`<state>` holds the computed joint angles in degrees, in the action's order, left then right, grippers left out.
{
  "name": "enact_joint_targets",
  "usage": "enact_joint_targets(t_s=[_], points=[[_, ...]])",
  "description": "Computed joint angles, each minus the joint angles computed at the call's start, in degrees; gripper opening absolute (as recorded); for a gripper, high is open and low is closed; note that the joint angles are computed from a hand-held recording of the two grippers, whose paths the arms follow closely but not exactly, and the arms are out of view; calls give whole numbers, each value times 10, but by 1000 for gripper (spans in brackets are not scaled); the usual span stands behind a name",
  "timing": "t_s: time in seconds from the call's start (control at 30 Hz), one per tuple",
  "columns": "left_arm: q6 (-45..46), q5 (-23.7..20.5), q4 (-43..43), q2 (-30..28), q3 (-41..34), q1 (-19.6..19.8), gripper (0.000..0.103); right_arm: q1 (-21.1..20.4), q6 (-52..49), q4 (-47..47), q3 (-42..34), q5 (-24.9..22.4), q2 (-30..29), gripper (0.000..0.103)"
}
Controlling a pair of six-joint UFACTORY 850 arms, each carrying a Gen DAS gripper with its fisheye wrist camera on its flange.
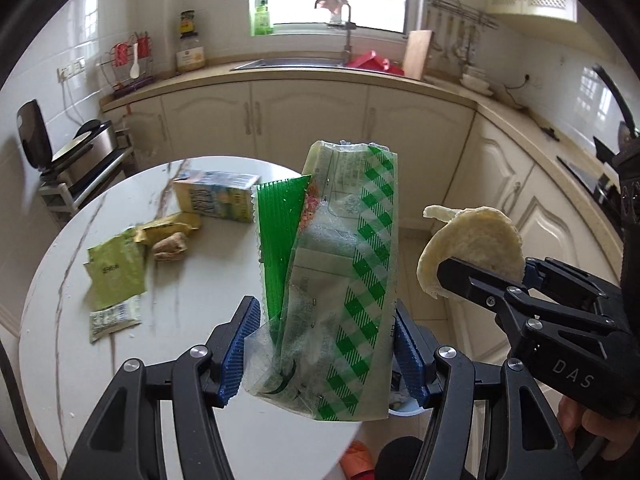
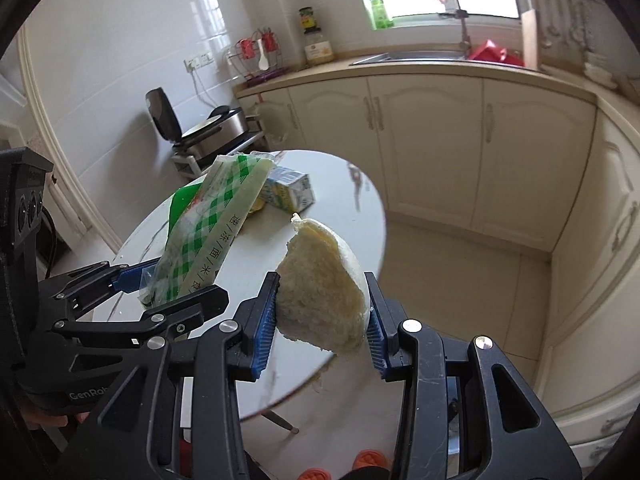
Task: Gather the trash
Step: 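Carry wrappers and bread over the blue bin and open both tools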
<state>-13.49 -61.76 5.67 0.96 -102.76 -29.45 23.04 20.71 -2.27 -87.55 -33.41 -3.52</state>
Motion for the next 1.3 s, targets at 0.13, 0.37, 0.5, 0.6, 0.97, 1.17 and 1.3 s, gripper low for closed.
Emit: enact_joint_targets(t_s=[0.13,0.37,0.5,0.6,0.97,1.17,1.3], points=[[0,-8,-6,-35,-22,-55,60,-40,31,-15,66,11,50,37],[33,-25,-52,-111,-61,-100,60,-121,26,29,158,16,102,38],[47,-40,-72,-161,-81,-111,60,-171,-5,73,203,15,113,38],[58,-53,-86,-193,-88,-110,60,-203,-34,107,230,13,113,38],[107,-93,-115,-305,-159,-70,63,-255,-113,202,260,8,64,38],[97,-96,-112,-344,-194,-68,69,-256,-134,237,257,7,41,38],[94,-83,-111,-327,-173,-64,69,-253,-145,252,256,11,32,38]])
